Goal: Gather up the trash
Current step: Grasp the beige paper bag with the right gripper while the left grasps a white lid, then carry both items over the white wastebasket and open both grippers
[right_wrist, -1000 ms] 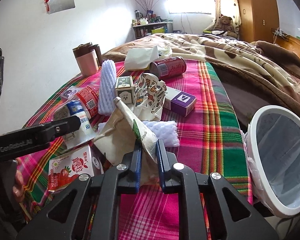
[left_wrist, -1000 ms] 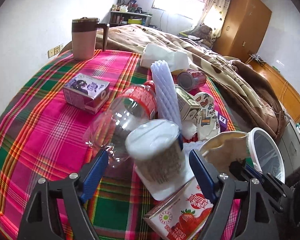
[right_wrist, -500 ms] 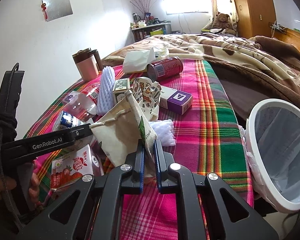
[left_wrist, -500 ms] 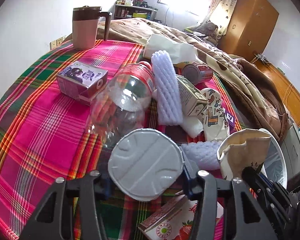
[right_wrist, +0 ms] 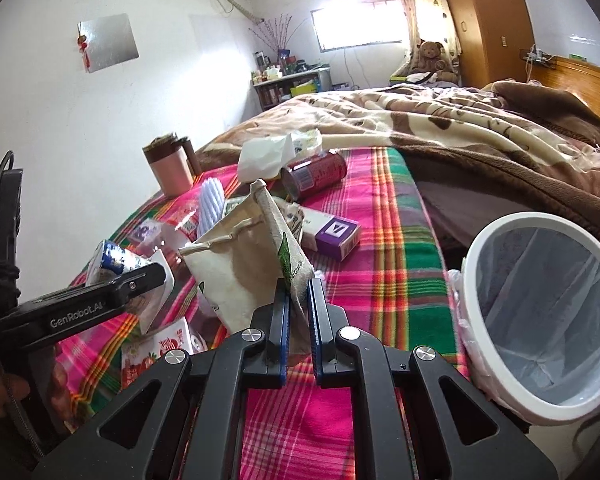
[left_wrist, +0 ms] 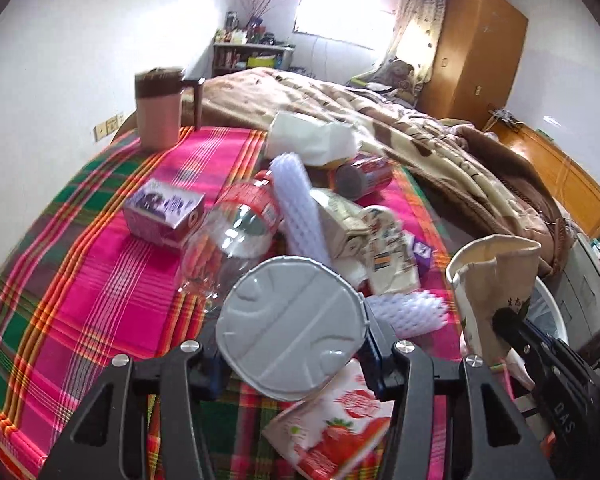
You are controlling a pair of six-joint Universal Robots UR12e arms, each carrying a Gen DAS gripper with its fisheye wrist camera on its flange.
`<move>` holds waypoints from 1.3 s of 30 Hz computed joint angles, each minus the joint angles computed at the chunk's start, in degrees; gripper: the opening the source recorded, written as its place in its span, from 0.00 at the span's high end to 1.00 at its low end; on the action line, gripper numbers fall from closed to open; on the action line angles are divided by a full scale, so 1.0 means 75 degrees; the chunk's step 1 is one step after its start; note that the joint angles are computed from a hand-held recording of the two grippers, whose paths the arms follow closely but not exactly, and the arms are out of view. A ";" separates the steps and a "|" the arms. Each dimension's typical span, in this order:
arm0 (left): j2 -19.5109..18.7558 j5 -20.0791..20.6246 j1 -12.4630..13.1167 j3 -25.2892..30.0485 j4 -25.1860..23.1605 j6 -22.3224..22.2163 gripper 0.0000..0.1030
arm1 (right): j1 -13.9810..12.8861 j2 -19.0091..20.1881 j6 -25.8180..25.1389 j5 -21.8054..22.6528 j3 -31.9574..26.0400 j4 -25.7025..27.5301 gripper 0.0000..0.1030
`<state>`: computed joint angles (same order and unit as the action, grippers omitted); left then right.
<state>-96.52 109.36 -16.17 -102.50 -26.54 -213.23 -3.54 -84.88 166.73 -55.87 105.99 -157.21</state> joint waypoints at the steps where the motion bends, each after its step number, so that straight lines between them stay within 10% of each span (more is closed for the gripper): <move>1: 0.0000 -0.0012 -0.0020 0.0020 0.0071 0.0076 0.48 | -0.0028 -0.0008 0.0059 -0.0012 0.0002 -0.0081 0.92; 17: -0.0916 -0.1053 -0.0519 0.1275 0.0509 0.1556 0.48 | -0.0569 -0.0008 0.1279 -0.1386 -0.0017 -0.1203 0.92; 39: -0.2191 -0.1806 -0.1070 0.2928 -0.0387 0.2722 0.47 | -0.0972 0.0258 0.1211 -0.2638 -0.0242 -0.0596 0.91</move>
